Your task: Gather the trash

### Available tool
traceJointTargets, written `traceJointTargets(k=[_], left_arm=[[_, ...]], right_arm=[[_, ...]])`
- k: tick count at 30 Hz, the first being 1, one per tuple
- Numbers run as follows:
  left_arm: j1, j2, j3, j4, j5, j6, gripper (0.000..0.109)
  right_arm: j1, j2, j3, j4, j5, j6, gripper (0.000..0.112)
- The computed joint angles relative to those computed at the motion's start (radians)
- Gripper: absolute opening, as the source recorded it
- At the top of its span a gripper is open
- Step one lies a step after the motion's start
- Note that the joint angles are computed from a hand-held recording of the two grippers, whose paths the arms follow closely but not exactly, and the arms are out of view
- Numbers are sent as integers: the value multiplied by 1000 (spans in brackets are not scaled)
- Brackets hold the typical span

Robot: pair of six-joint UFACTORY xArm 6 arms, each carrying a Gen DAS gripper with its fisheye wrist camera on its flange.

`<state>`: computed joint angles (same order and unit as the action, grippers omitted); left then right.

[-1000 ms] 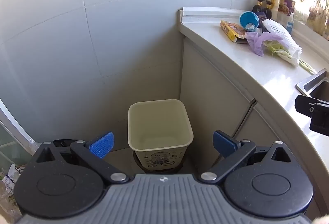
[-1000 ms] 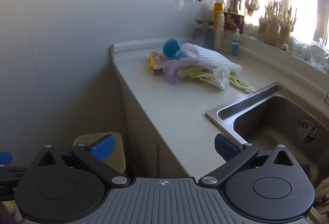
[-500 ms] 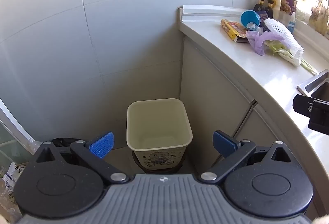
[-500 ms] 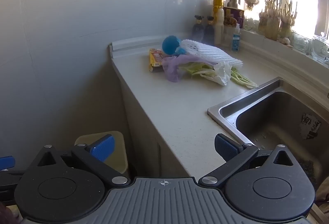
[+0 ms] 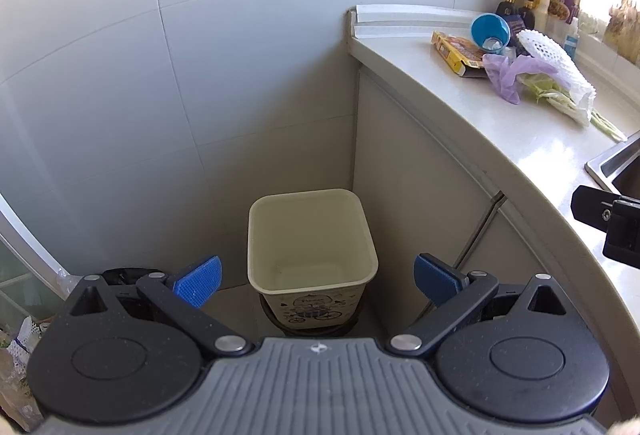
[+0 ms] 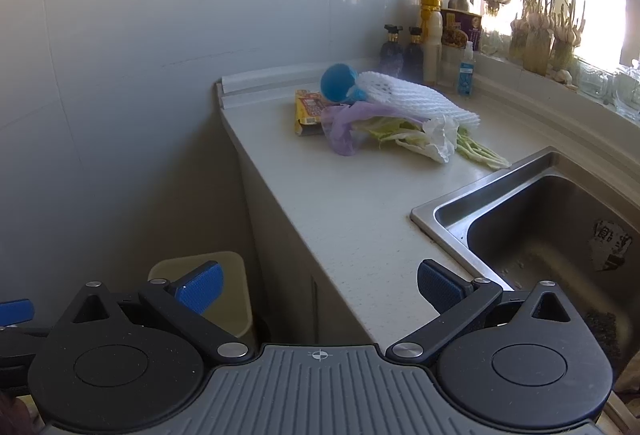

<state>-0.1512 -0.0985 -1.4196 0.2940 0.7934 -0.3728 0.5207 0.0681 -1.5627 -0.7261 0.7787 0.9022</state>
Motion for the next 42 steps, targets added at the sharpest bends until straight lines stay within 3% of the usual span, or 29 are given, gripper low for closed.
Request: traceJointTargets(k=[42], left_arm=[[-9,12,-19,24,4,-16,103]], right_arm=[[-17,18,-32,18,9,-43,103]])
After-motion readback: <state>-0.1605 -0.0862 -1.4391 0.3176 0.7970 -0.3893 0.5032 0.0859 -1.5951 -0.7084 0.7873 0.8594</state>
